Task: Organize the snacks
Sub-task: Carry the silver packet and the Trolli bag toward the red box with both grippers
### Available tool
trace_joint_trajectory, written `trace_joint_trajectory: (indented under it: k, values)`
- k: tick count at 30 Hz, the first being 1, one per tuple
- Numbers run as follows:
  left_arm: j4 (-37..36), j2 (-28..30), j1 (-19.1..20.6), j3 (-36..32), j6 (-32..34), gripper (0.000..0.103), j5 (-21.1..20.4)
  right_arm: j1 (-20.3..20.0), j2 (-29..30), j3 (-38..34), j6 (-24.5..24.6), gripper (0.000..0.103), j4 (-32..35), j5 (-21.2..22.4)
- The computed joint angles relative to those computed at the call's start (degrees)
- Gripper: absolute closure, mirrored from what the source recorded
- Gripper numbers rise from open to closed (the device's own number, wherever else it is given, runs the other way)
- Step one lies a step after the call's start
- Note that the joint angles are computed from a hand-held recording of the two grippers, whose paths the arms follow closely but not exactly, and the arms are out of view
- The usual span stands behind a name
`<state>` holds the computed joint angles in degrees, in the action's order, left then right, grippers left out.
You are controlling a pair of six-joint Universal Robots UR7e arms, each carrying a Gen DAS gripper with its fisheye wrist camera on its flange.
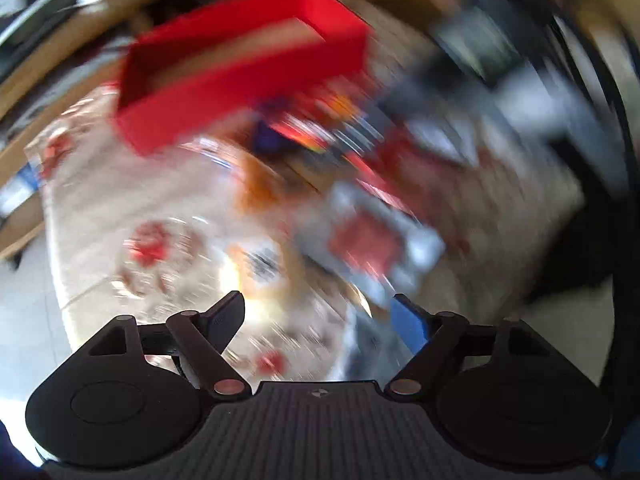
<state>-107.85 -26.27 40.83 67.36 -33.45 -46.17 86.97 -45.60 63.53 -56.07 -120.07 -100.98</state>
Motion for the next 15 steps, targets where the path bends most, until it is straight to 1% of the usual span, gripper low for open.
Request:
trace_joint_trajectory:
  k: [2, 3, 4, 6, 7, 10, 11, 12, 13, 14, 15]
  values:
    - [9.9, 3.8, -0.2, -5.5, 4.0, 0.018, -0.5, 0.0, -0.6, 0.5, -0.5, 0.058, 0.4, 0.8]
    - [14.9, 5.7, -0.3, -7.9, 5.7, 0.021, -0.7, 0.0, -0.7, 0.7, -0.6, 0.058, 0.4, 1.0]
    - [17.6, 6.9, -0.2, -9.3, 7.6, 0.022, -0.9, 0.0, -0.8, 0.7, -0.7, 0.058, 0.5, 1.2]
    - [18.2, 7.6, 0.2, -9.8, 9.1, 0.017, -1.6, -0.1, -0.6, 0.3, -0.7, 0.058, 1.0, 1.4]
    - [18.4, 7.9, 0.8, -10.5, 7.9, 0.016, -2.5, -0.2, -0.5, 0.0, -0.4, 0.058, 1.2, 1.4]
    - [17.1, 6.6, 2.2, -9.8, 5.7, 0.016, -5.8, -0.4, -0.4, -0.5, 0.0, 0.058, 1.6, 1.5]
    - [17.0, 6.2, 2.4, -9.5, 5.2, 0.016, -6.3, -0.4, -0.2, -0.7, 0.2, 0.058, 1.7, 1.4]
    - [15.4, 5.5, 2.5, -8.5, 4.9, 0.02, -6.5, -0.3, -0.1, -0.9, 0.4, 0.058, 1.8, 1.4]
    - [11.5, 4.1, 2.4, -6.3, 5.5, 0.02, -6.4, -0.2, -0.1, -1.0, 0.5, 0.058, 1.8, 1.8]
    - [8.4, 3.1, 2.4, -4.6, 6.3, 0.017, -6.4, -0.2, -0.3, -1.0, 0.4, 0.058, 2.0, 2.2]
    - [7.2, 2.5, 2.5, -4.0, 7.1, 0.016, -6.5, -0.3, -0.4, -0.9, 0.3, 0.058, 2.2, 2.6]
